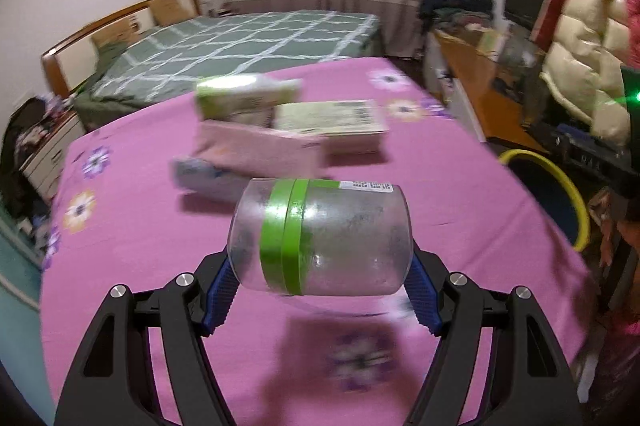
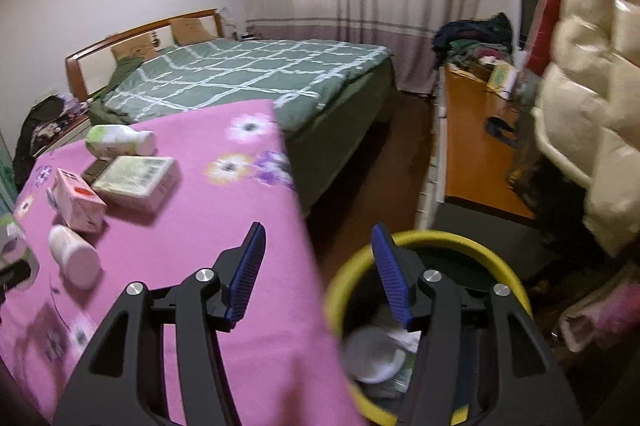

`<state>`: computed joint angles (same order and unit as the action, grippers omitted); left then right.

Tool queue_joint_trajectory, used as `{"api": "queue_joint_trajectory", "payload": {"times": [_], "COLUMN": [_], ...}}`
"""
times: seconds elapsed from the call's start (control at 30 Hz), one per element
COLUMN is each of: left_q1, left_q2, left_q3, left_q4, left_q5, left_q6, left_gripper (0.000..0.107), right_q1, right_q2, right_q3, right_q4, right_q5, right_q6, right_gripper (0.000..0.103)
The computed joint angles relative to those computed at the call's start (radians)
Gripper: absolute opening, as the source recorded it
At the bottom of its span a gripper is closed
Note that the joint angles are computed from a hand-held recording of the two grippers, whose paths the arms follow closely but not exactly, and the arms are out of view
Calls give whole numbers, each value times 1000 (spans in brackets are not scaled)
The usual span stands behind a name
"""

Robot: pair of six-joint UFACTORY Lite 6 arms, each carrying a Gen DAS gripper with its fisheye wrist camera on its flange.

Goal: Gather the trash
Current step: 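Carry the jar over the yellow bin and open the left tool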

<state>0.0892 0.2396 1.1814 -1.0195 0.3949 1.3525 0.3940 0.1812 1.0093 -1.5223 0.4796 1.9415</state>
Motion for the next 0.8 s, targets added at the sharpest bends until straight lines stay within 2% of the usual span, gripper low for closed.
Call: {"api": "queue_joint_trajectory", "payload": {"times": [0.2,0.37,0.5,0.57,0.67,0.73,0.8], "left_q1": [-258,-494,-648,-707,-765,-797,-821], "left_q2": [-4,130,256,328,469,563,682], "left_q3": [4,155,302,391,570,690,853], "left_q4": [76,292,485,576,656,742,801], "left_q5": [-46,-54,-60,-51,6,40,93], "left_q6": [-166,-459,-685,-790,-893,-994,-1069], "left_gripper": [71,71,71,71,71,71,80], "right_q1": [-144,-301,-437,-515,-623,-659,-691], "right_q2": [-389,-656,-831,-907,-986,-1014,-1024], "right_q3": [-401,-620,-732,-768,-806,-822,-830], "right_q4": [-40,42,194,321,515,582,634], "right_q5": [-29,-92,-151,-181,-227,-234,-251], "right_q6": [40,-84,-289,-451,-692,-774,-837], "right_gripper": [53,53,53,54,55,56,58]}}
